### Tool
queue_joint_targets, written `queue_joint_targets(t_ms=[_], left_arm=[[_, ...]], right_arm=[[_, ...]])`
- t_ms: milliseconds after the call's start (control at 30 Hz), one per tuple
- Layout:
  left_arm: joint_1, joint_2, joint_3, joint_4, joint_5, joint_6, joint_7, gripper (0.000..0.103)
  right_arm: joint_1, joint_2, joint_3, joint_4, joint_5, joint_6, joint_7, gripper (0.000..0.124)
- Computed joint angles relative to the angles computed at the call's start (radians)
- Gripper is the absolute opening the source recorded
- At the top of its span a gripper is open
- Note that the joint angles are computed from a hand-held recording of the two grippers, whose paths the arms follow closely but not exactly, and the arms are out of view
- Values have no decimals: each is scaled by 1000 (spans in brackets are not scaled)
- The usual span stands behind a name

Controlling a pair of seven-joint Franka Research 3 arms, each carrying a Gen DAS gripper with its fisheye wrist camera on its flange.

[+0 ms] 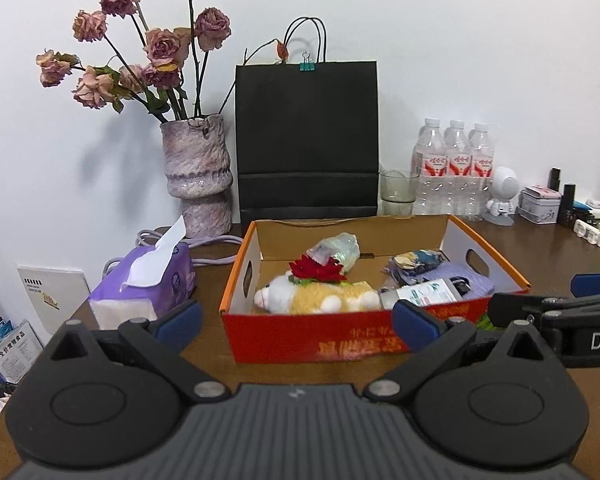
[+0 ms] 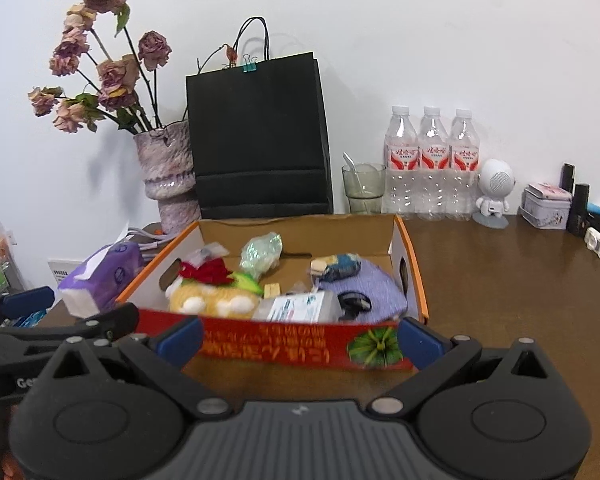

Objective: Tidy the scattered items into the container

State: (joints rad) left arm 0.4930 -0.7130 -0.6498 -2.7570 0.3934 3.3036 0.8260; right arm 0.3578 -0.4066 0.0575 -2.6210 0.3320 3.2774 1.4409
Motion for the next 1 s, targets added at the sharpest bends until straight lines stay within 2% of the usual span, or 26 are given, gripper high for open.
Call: queue_joint_targets(t_ms=[67, 233, 333, 567, 633, 733, 800, 867, 1000], left_arm=[[-15, -22, 7, -25, -3, 13, -2, 103], [-31, -66, 0, -92, -37, 52, -12, 103], [-39, -65, -3, -116, -56, 58, -10, 103], [18, -34, -63, -118, -102, 82, 1, 103], [48, -24, -92, -114, -118, 99, -1, 103], [107, -6, -153, -109, -152, 142, -3, 103], [162, -2, -216, -114, -185, 194, 9, 103], [182, -4, -250, -119, -213, 207, 33, 103], [183, 2, -261, -140, -262, 247, 62, 103]], right_arm=[[-1, -30, 8, -34, 1, 14, 1, 103], [-69, -70, 97, -101, 2, 81, 19, 103], [-100, -75, 136, -116, 0, 88, 18, 103], [-178, -44, 220, -106, 0, 80, 29, 103], [-158, -20, 199, -101, -5, 95, 29, 103], [-34, 25, 64, -90, -30, 124, 37, 103], [21, 48, 4, -86, -42, 137, 52, 103], [-9, 57, 37, -86, -29, 132, 50, 103], [-39, 66, 90, -105, -8, 182, 38, 103]])
